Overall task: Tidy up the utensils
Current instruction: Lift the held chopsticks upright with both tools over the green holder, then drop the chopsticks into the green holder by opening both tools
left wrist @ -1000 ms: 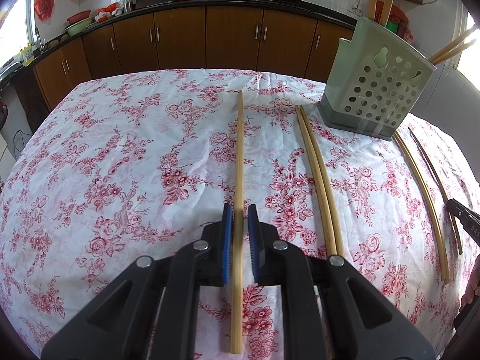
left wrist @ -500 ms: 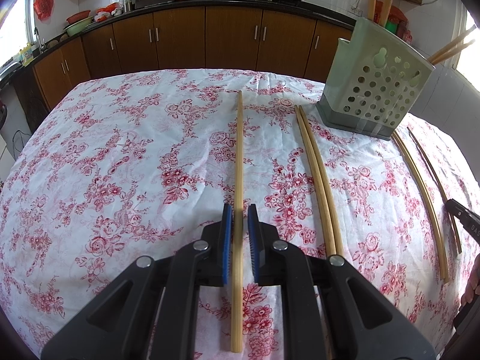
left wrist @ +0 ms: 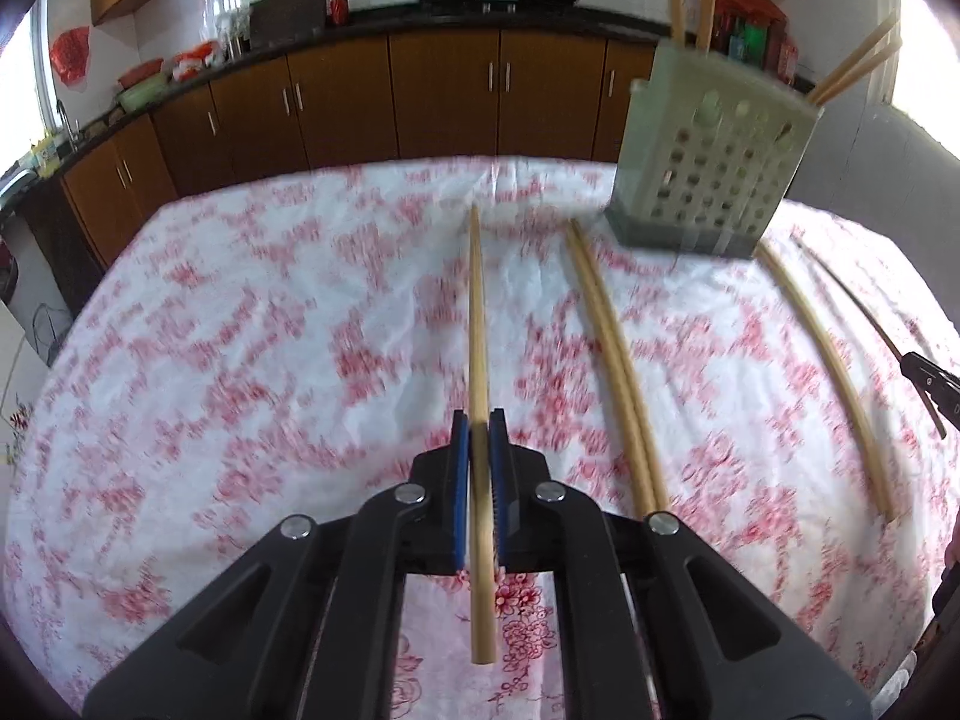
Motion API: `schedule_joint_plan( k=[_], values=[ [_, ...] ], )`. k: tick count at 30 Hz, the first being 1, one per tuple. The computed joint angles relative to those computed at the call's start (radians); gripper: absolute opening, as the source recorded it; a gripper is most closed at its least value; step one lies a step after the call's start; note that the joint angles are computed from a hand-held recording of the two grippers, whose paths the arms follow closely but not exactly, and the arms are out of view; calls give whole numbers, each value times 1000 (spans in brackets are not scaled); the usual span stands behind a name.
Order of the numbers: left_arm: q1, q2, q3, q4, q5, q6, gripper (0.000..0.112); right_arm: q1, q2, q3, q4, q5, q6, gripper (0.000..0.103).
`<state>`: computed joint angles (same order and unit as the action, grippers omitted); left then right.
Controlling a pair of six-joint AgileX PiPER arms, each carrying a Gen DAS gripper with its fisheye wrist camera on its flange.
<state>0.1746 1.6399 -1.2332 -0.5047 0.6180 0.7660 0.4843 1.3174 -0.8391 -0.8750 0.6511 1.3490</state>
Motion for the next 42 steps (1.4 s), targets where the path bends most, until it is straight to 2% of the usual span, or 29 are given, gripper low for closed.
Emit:
schedule_joint_plan(
  k=[5, 9, 15, 19, 24, 29, 32, 35, 37, 42],
  values=[
    [41, -83, -48, -170, 45, 101, 8, 39, -82, -37, -109, 70, 61, 8],
    [65, -101, -139, -259, 99, 101, 8, 61, -111, -64, -171, 100, 92, 8],
    [64, -99, -209, -264, 134, 82, 8, 51, -125, -89, -199, 86, 98, 8],
    [66, -117, -242, -274, 182, 91, 8, 50, -143, -155, -189, 74, 43, 8],
    [89, -147, -299, -341, 266, 125, 8, 74, -166, -241, -180, 47, -8, 8],
    [81, -172, -356, -422, 303, 128, 8, 111, -152, -334, -233, 3, 10, 8],
    [32, -169, -406, -441, 262, 99, 8, 129, -111, -394, -324, -11, 77, 8],
    [-36, -139, -483, -439, 190, 42, 8, 122, -63, -448, -455, -39, 188, 8],
    [-87, -99, -550, -408, 127, -17, 8, 107, -24, -481, -560, -61, 286, 8],
    [-177, 11, -660, -358, -4, -98, 8, 70, 79, -518, -840, -55, 527, 8]
  ],
)
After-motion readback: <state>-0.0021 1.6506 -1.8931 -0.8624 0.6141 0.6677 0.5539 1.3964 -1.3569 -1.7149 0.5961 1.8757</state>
